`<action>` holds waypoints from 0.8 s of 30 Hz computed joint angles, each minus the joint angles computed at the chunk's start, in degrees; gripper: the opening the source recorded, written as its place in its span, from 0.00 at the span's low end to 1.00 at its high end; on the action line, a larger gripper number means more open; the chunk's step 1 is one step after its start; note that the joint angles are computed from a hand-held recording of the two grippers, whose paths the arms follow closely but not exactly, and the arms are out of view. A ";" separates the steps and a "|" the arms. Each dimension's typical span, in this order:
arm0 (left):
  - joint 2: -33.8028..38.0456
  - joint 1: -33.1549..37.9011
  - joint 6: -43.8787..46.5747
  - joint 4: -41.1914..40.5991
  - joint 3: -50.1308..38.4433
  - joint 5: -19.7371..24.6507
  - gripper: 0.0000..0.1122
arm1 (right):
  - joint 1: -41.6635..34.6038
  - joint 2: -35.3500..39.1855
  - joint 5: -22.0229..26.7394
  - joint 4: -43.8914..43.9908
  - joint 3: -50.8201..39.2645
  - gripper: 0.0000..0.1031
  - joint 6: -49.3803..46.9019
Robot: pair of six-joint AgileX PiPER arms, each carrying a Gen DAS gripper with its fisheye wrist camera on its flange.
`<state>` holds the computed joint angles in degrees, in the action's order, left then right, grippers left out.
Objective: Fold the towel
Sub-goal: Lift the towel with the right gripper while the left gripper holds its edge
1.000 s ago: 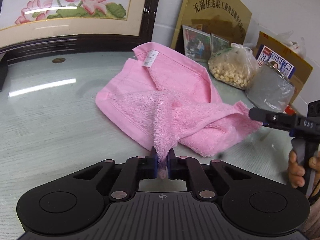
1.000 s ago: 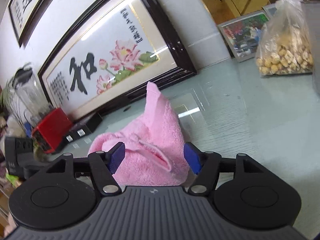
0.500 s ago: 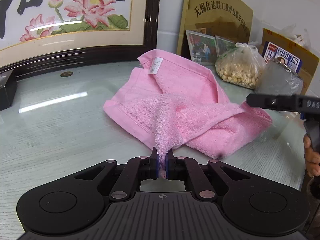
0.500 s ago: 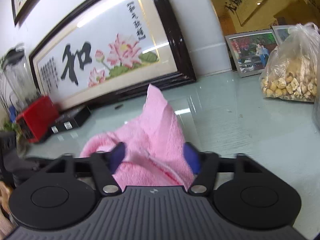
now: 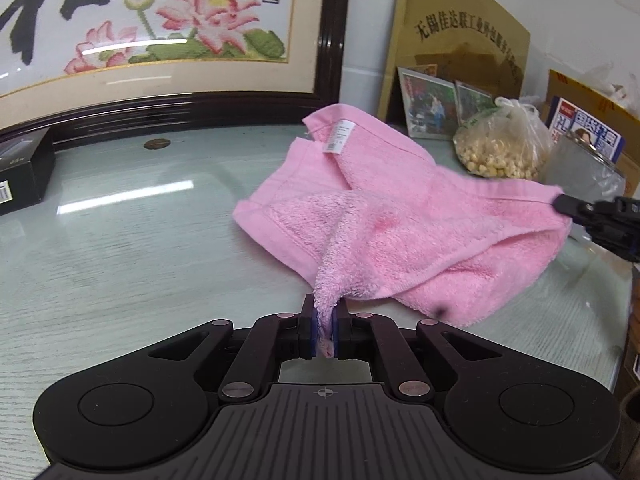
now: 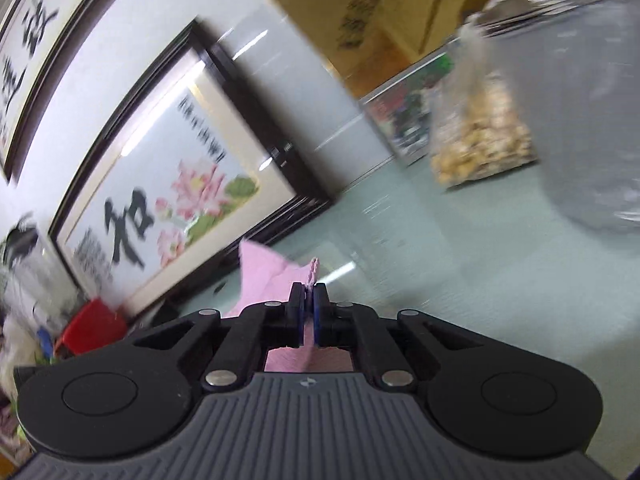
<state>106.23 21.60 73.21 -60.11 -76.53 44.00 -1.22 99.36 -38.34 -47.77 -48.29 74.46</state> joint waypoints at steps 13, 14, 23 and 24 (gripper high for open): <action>-8.06 6.92 25.96 -30.00 17.07 7.97 0.05 | -1.55 -16.87 -15.14 17.85 24.22 0.05 -29.43; -8.58 7.36 25.20 -31.06 17.32 8.61 0.05 | -2.23 -17.57 -15.26 16.17 23.62 0.05 -28.37; -12.39 3.71 11.67 -25.65 9.34 -1.02 0.05 | 2.09 -19.33 -2.49 11.08 6.52 0.05 -23.91; -12.34 3.22 10.50 -25.33 8.34 -2.30 0.05 | 3.00 -18.47 -0.65 11.19 3.88 0.05 -23.85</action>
<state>93.89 24.82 83.71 -85.44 -68.19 41.70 1.78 80.89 -38.99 -36.58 -44.41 50.61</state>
